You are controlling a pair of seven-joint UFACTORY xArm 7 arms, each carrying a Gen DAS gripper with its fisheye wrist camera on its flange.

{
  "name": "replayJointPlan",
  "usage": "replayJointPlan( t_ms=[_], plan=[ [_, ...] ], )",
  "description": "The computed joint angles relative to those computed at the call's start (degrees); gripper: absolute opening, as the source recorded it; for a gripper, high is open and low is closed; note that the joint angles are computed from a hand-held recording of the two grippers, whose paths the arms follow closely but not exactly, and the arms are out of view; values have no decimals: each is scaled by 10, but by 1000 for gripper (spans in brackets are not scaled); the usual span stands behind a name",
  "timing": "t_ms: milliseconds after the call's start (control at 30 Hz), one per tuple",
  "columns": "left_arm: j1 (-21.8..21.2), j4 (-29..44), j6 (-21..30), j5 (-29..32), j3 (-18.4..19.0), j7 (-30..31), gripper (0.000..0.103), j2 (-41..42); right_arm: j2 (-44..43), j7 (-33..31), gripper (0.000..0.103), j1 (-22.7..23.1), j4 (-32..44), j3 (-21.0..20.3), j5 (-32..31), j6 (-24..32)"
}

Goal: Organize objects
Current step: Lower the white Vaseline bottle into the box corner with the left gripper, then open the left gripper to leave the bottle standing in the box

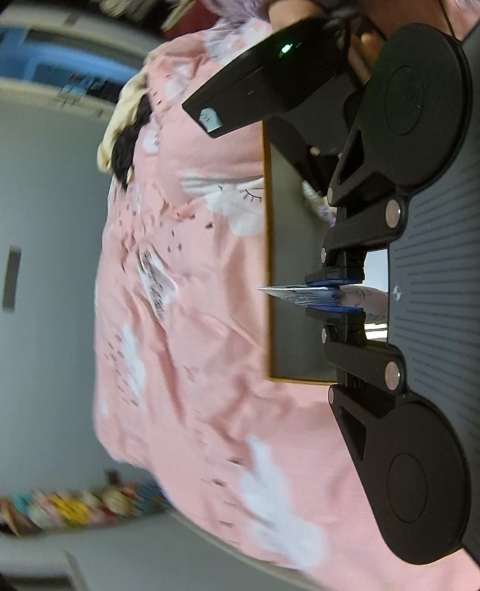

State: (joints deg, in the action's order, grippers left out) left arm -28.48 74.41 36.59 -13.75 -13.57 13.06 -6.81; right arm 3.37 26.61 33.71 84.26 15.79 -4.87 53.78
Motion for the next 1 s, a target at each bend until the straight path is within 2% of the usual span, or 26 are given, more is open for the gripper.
replayJointPlan(
  t_ms=[200,333,433,500,600,633,700,867,1000],
  plan=[
    [-9,13,-56,69,-11,108,11,43,-17,29,25,4,-35,5,-27,-24],
    [-13,-20,-102,163,-17,148,9,48,-26,28,25,1,-48,5,-33,-29],
    [-14,-67,-165,210,-18,199,9,36,-29,28,25,-1,-52,5,-30,-29],
    [-15,-69,-165,214,-18,210,9,36,-29,32,25,-2,-55,6,-32,-30],
    [-8,-74,-165,272,-20,187,10,38,-28,37,25,-1,-54,8,-39,-29],
    [-7,-80,-171,281,-19,196,12,37,-27,37,25,0,-54,9,-39,-29],
    [-6,-84,-162,283,-17,206,12,35,-25,36,25,2,-52,10,-41,-28],
    [3,-88,-157,329,-18,162,15,35,-20,43,25,7,-45,11,-53,-14],
    [-3,-84,-151,248,-10,191,15,25,-19,57,25,11,-36,12,-64,2]
  ],
)
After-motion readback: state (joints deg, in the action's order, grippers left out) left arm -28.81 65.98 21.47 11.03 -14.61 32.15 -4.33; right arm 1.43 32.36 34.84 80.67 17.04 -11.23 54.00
